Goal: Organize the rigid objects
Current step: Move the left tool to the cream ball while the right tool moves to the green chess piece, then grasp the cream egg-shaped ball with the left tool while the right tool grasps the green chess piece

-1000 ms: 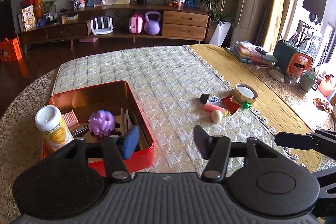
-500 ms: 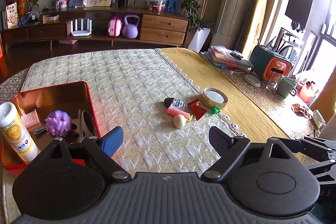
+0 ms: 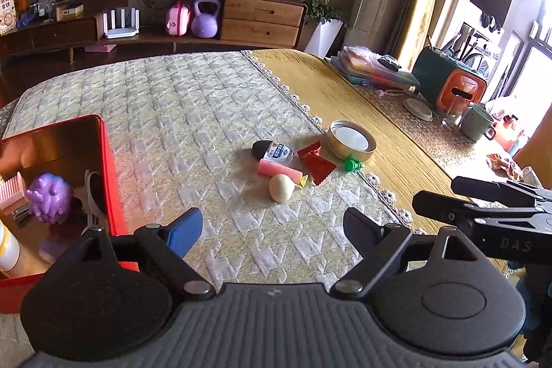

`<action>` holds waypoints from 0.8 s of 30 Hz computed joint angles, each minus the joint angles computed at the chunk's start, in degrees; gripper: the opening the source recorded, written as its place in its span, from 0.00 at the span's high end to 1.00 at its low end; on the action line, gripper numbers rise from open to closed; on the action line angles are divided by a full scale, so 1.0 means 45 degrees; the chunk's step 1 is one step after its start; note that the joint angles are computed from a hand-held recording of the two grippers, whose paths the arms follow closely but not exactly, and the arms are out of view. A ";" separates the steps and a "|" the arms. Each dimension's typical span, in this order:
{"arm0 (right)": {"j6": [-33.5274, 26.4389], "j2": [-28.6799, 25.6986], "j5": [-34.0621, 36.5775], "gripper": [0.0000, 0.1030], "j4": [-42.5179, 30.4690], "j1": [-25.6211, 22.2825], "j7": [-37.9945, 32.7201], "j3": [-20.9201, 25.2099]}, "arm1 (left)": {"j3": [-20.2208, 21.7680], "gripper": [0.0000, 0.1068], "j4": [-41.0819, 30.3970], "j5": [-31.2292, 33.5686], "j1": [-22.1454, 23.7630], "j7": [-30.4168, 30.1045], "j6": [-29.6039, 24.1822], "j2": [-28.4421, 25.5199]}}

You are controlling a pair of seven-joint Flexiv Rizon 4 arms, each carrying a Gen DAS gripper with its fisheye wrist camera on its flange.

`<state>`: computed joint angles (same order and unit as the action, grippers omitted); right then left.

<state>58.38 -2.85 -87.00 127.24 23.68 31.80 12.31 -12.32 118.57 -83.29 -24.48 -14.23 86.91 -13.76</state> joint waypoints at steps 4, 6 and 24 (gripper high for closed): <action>0.0472 -0.0429 -0.0351 0.22 -0.0132 -0.0333 0.0236 -0.0355 | -0.0018 0.17 -0.0266 0.1675 0.0241 -0.1085 -0.0294 -0.0525; 0.0669 -0.0683 -0.0434 0.23 -0.0255 -0.0469 0.0265 -0.0497 | -0.0393 0.17 -0.0450 0.1871 0.0428 -0.1050 0.0170 -0.0860; 0.1595 -0.2715 -0.0102 0.44 -0.1522 -0.0722 -0.1009 -0.1322 | -0.3659 0.17 -0.1851 0.3509 0.2522 -0.0773 0.3037 -0.3483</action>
<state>65.56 -15.07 -87.46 120.39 20.43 27.26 6.36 -28.79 110.23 -67.50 -13.13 -17.71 100.57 -29.44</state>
